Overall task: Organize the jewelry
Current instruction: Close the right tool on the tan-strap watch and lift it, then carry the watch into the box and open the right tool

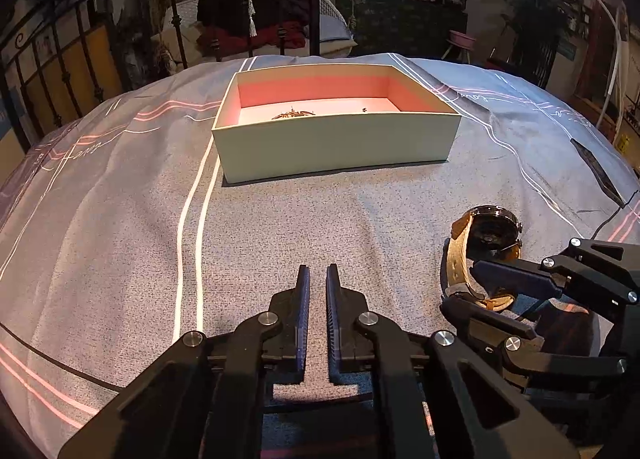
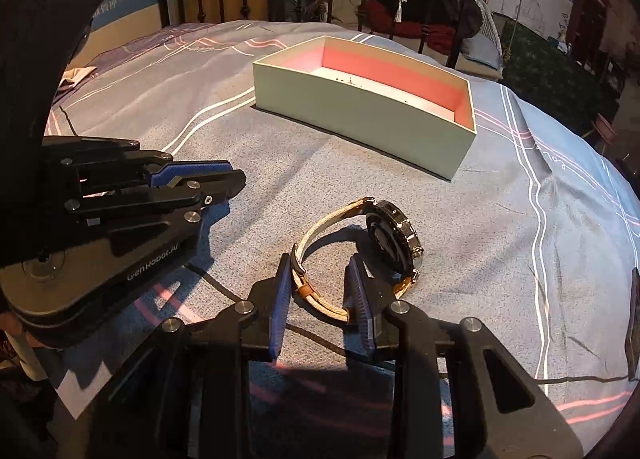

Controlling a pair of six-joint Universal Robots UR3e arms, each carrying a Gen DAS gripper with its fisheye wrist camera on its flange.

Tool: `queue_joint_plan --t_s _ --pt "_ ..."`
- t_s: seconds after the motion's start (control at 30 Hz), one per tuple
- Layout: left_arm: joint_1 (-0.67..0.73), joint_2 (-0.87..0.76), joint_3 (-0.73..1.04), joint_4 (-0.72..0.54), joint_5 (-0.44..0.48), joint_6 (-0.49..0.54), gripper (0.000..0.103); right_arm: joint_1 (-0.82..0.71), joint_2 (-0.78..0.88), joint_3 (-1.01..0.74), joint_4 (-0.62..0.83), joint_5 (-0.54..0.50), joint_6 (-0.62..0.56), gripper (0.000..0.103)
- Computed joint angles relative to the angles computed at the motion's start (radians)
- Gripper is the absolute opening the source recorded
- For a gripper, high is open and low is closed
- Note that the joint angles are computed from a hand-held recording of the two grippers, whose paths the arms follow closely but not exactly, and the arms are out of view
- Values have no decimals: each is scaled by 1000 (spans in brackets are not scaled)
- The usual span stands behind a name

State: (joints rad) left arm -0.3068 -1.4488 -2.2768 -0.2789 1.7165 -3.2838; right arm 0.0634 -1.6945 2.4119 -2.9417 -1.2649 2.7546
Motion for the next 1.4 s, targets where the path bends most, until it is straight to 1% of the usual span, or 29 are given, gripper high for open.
queue_joint_plan --t_s 0.07,0.13,0.17,0.2,0.23,0.3,0.37,0.47,0.53,0.63,0.7,0.77,0.83,0.93,1.0,1.13,1.27,1.4 --pt "-1 -4 -1 7 0 0 8 -18 -24 44 -36 16 9 25" --pt "3 -2 -7 16 -5 -3 8 -36 -45 74 -61 35 16 20" --pt "5 0 -11 19 -8 -3 8 -58 -65 92 -61 60 14 19" --pt "8 2 -15 22 -12 -3 8 -89 -96 110 -47 105 11 12" --pt "12 8 -20 23 -18 -5 8 -119 -131 123 -27 146 12 10" --pt "16 12 -20 18 -24 -6 8 -171 -200 120 67 225 -11 9" --pt "16 12 -16 13 -24 -7 8 -182 -216 103 99 256 -9 9" --pt "29 22 -14 0 -43 -11 8 -219 -234 84 163 330 -11 9" --pt "44 28 2 -26 -64 -5 8 -217 -211 56 172 343 -5 9" --pt "52 22 47 -41 -59 6 8 -207 -154 -7 155 355 19 9" --pt "77 21 97 -74 -90 15 8 -200 -107 -70 153 364 38 9" --pt "97 0 171 -106 -112 19 8 -185 -44 -152 143 363 62 9" --pt "113 -42 270 -136 -124 24 8 -157 43 -260 122 334 96 9" --pt "132 -136 450 -195 -128 21 8 -125 180 -462 156 304 132 9" --pt "159 -200 572 -257 -163 11 8 -101 272 -598 195 269 147 9" --pt "160 -336 773 -355 -121 4 8 -76 446 -836 304 226 167 9" --pt "164 -432 891 -420 -103 3 8 -63 556 -960 375 201 160 9" --pt "176 -491 944 -454 -121 11 8 -49 635 -1036 428 169 137 9"
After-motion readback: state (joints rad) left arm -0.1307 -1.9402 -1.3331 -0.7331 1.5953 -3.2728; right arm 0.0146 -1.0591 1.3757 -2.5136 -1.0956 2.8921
